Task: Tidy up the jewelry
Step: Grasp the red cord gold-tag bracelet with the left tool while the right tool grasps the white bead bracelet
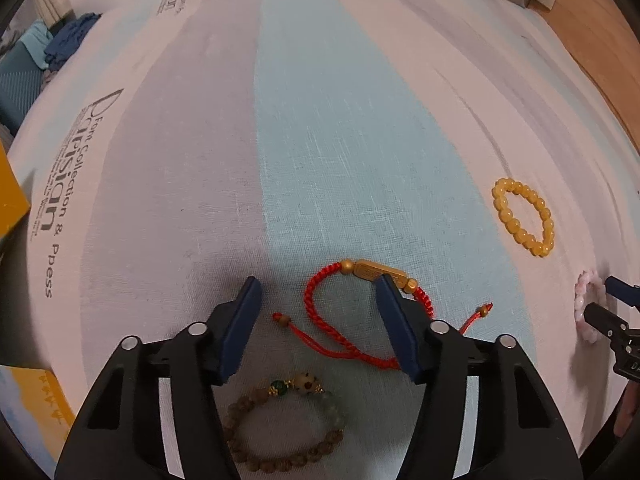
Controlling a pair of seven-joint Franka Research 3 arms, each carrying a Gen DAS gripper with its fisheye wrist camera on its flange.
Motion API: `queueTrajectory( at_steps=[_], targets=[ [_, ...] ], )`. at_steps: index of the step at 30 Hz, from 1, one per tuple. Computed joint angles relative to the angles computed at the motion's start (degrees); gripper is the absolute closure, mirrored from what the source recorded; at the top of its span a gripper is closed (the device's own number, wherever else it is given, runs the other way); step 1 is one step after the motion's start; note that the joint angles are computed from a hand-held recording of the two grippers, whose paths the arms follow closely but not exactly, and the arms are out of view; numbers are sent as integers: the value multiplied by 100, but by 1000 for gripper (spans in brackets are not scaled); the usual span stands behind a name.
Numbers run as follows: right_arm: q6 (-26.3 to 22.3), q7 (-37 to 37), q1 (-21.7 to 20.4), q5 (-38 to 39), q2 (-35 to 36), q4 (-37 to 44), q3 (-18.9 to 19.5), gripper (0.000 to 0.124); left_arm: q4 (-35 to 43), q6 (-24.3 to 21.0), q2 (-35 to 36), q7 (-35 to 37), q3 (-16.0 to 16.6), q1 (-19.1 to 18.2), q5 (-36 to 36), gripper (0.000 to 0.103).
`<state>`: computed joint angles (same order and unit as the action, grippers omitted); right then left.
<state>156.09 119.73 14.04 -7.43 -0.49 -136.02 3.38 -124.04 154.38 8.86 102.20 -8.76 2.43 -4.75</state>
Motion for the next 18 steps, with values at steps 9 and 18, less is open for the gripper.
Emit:
queueTrajectory(
  at_steps=[9,18],
  targets=[
    [43,-349,3,427,-7,-42,-18,77,23,-154,-19,11,14,-25,122,71],
    [-10,-332,-43,371,-116,-136,-1,112,59,-321,-36,-185,30,-117,339,100]
  ],
)
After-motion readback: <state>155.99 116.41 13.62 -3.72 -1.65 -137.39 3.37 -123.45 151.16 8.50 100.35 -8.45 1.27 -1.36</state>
